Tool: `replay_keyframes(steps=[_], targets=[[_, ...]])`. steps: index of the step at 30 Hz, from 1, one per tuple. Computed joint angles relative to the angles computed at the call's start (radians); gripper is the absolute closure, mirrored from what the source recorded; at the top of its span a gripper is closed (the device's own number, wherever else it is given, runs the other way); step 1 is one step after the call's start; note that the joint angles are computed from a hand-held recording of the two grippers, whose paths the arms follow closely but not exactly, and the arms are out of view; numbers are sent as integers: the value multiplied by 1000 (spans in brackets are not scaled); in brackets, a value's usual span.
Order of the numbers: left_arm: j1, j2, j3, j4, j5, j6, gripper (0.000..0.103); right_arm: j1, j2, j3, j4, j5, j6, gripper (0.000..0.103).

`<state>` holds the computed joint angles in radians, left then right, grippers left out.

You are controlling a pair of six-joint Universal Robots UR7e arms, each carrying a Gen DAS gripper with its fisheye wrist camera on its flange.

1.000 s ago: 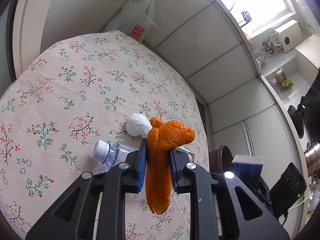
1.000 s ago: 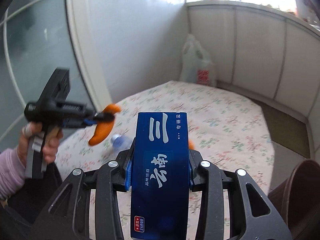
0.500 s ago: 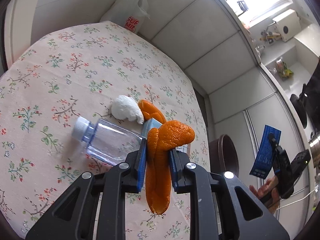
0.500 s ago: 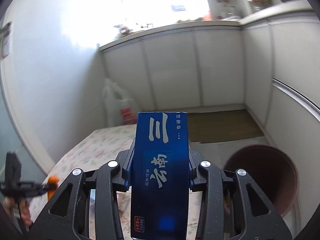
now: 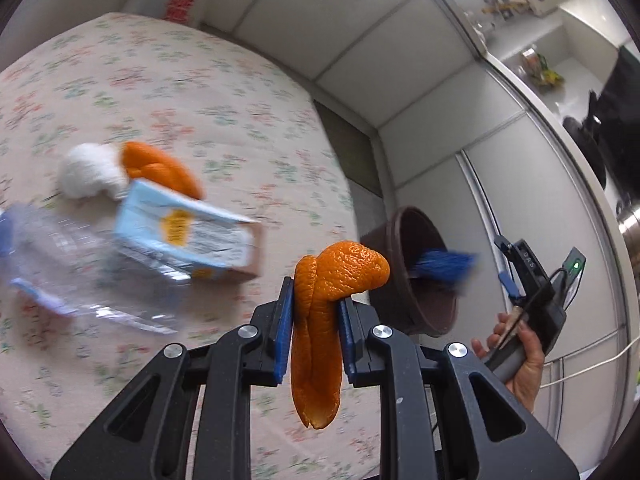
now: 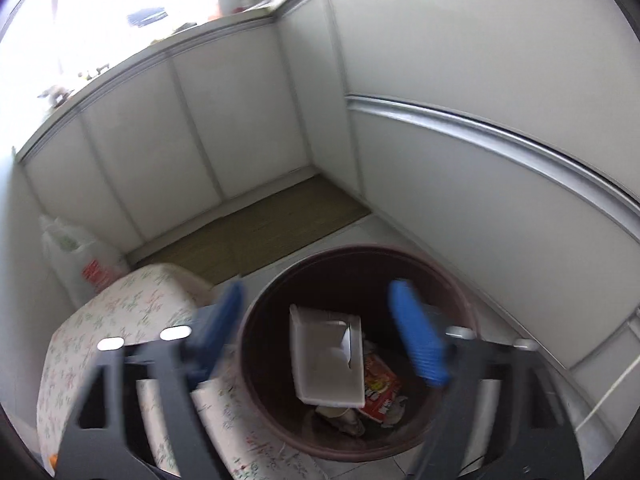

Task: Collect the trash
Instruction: 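Carry the blue box over the brown bin and open the right gripper, then carry the orange peel over the brown bin and open the left gripper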

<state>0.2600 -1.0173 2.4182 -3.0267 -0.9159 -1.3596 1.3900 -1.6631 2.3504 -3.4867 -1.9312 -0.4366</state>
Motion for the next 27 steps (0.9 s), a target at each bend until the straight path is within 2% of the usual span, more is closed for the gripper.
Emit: replay_keyframes(steps=[2, 6, 13, 19, 27], targets=[[20, 56, -75, -29, -16, 79, 82, -10, -5, 4, -56, -12, 24, 7], [57, 154, -243, -14, -45, 216, 82, -21, 1, -9, -152, -84, 62, 7], [115, 324, -541, 94, -97, 400, 82, -97, -61, -6, -87, -129, 168, 7], [137, 450, -743, 199, -131, 492, 82, -179, -154, -10, 40, -37, 243, 7], [162, 569, -920, 332, -169, 542, 81, -294, -226, -16, 103, 61, 395, 7]])
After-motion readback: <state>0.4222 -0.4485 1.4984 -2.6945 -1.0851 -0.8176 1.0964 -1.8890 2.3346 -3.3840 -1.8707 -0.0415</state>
